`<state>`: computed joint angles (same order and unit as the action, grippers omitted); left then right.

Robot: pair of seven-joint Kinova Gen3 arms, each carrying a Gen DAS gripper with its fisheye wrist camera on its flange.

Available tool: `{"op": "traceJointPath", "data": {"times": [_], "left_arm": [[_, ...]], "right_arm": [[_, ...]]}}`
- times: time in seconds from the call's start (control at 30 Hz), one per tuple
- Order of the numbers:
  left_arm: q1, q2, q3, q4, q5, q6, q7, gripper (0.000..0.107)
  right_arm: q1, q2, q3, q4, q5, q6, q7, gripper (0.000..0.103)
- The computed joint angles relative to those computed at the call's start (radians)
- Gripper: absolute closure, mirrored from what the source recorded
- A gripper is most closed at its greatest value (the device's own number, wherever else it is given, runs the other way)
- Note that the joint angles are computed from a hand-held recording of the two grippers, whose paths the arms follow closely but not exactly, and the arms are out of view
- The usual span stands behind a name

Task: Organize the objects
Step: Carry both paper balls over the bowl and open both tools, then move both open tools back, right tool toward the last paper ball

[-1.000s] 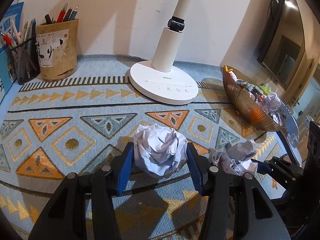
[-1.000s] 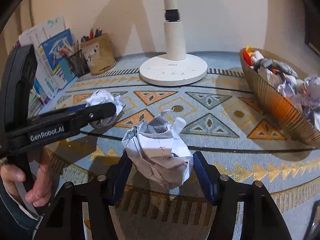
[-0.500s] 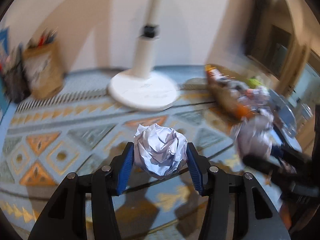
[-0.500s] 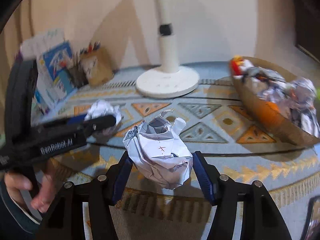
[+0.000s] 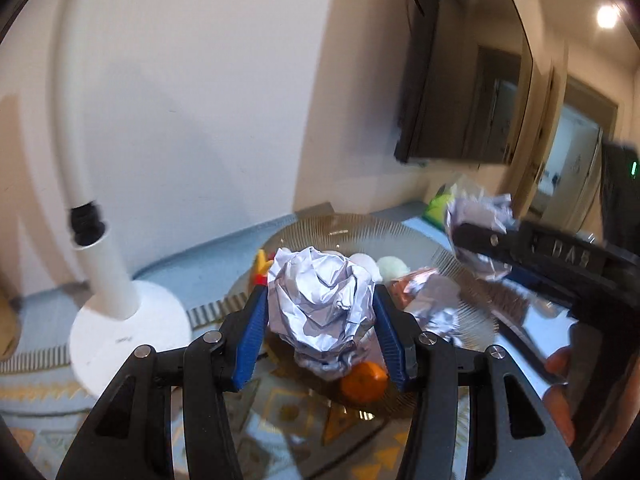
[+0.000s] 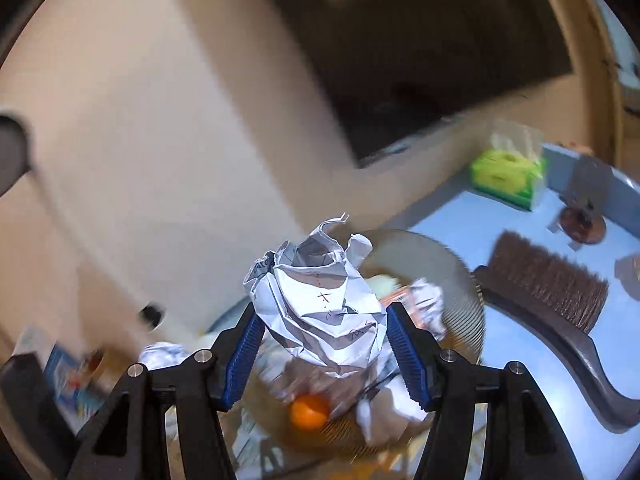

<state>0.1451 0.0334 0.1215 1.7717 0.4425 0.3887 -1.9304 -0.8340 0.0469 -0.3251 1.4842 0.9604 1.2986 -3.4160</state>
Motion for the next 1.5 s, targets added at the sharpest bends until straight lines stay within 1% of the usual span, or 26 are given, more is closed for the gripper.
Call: {"op": "traceJointPath", "data": {"times": [0.07, 0.1, 0.13, 0.17, 0.2, 0.27, 0.33, 0.4, 0.47, 0.5, 0.6, 0.67, 0.73, 0.8, 0.87, 0.93, 1.03, 1.07, 1.1, 1.17, 1.23, 1.27, 1.3, 1.37, 1.43, 1.5], "left_arm": [[-0.029, 0.044, 0.053, -0.034, -0.039, -0.002, 0.029, 0.057], [-0.07, 0.062, 0.099, -0.055, -0.037, 0.016, 0.02, 0.052], [-0.108, 0.076, 0.141, -0.066, -0.021, 0.025, -0.006, 0.037], [-0.131, 0.083, 0.163, -0.066, 0.008, 0.018, -0.047, 0.03], [-0.142, 0.079, 0.167, -0.056, 0.046, 0.007, -0.088, 0.025], [-0.149, 0.073, 0.146, -0.047, 0.127, 0.034, -0.169, 0.025], [-0.176, 0.062, 0.133, -0.041, 0.209, 0.087, -0.24, 0.025], [-0.183, 0.016, 0.083, 0.003, 0.29, 0.124, -0.32, 0.025], [-0.155, -0.046, -0.009, 0.066, 0.354, 0.159, -0.399, 0.025], [-0.138, -0.069, -0.05, 0.088, 0.364, 0.172, -0.421, 0.025], [-0.139, -0.16, -0.12, 0.176, 0.322, 0.191, -0.405, 0.025], [-0.153, -0.227, -0.178, 0.245, 0.282, 0.211, -0.381, 0.025], [-0.163, -0.278, -0.217, 0.305, 0.244, 0.202, -0.35, 0.025], [-0.177, -0.32, -0.267, 0.357, 0.208, 0.204, -0.323, 0.025], [-0.175, -0.336, -0.357, 0.389, 0.22, 0.227, -0.348, 0.025], [-0.173, -0.334, -0.424, 0.407, 0.244, 0.228, -0.385, 0.025], [-0.168, -0.334, -0.461, 0.455, 0.321, 0.164, -0.451, 0.025], [-0.163, -0.336, -0.466, 0.469, 0.342, 0.139, -0.461, 0.025], [-0.175, -0.334, -0.453, 0.474, 0.348, 0.124, -0.455, 0.025], [-0.189, -0.351, -0.42, 0.486, 0.328, 0.084, -0.423, 0.025], [-0.201, -0.376, -0.379, 0.502, 0.279, 0.026, -0.372, 0.025], [-0.212, -0.392, -0.354, 0.511, 0.248, 0.001, -0.341, 0.025], [-0.217, -0.409, -0.345, 0.518, 0.221, -0.012, -0.32, 0.025], [-0.223, -0.432, -0.322, 0.525, 0.177, -0.034, -0.274, 0.025], [-0.216, -0.447, -0.319, 0.528, 0.144, -0.044, -0.243, 0.025], [-0.213, -0.456, -0.319, 0.524, 0.112, -0.043, -0.209, 0.025]], "right_arm": [[0.026, 0.012, 0.021, -0.003, -0.018, -0.038, 0.014, 0.042], [0.032, 0.023, 0.029, -0.016, -0.016, -0.04, 0.028, 0.041], [0.034, 0.036, 0.036, -0.039, -0.013, -0.027, 0.055, 0.04], [0.027, 0.05, 0.054, -0.066, -0.023, -0.016, 0.093, 0.034], [0.038, 0.066, 0.054, -0.093, -0.033, -0.007, 0.133, 0.028], [0.068, 0.078, 0.032, -0.122, -0.045, -0.002, 0.185, 0.027], [0.025, 0.062, 0.067, -0.111, -0.04, 0.009, 0.171, 0.027], [0.0, 0.042, 0.071, -0.084, -0.025, 0.021, 0.124, 0.026], [-0.018, 0.031, 0.047, -0.07, -0.014, 0.044, 0.088, 0.026], [-0.032, 0.033, 0.032, -0.071, -0.009, 0.06, 0.075, 0.026], [-0.091, 0.051, -0.007, -0.076, 0.0, 0.089, 0.053, 0.026], [-0.147, 0.084, -0.031, -0.094, 0.004, 0.085, 0.084, 0.025], [-0.201, 0.13, -0.034, -0.119, 0.001, 0.075, 0.117, 0.018], [-0.239, 0.176, -0.028, -0.151, -0.014, 0.065, 0.15, 0.016], [-0.261, 0.227, -0.02, -0.179, -0.043, 0.035, 0.192, 0.016], [-0.283, 0.274, -0.004, -0.22, -0.066, 0.036, 0.236, 0.016], [-0.308, 0.292, 0.028, -0.243, -0.08, 0.024, 0.27, 0.016], [-0.311, 0.286, 0.047, -0.232, -0.09, 0.008, 0.272, 0.016], [-0.307, 0.282, 0.061, -0.231, -0.106, -0.015, 0.281, 0.016], [-0.244, 0.272, 0.045, -0.226, -0.154, -0.095, 0.304, 0.016], [-0.185, 0.277, 0.045, -0.234, -0.21, -0.176, 0.311, 0.016], [-0.169, 0.278, 0.055, -0.229, -0.225, -0.211, 0.29, 0.016], [-0.17, 0.283, 0.082, -0.231, -0.242, -0.233, 0.253, 0.016], [-0.196, 0.297, 0.175, -0.237, -0.284, -0.256, 0.172, 0.016], [-0.236, 0.33, 0.268, -0.27, -0.318, -0.221, 0.09, 0.016], [-0.24, 0.348, 0.305, -0.273, -0.319, -0.227, 0.009, 0.016]]}}
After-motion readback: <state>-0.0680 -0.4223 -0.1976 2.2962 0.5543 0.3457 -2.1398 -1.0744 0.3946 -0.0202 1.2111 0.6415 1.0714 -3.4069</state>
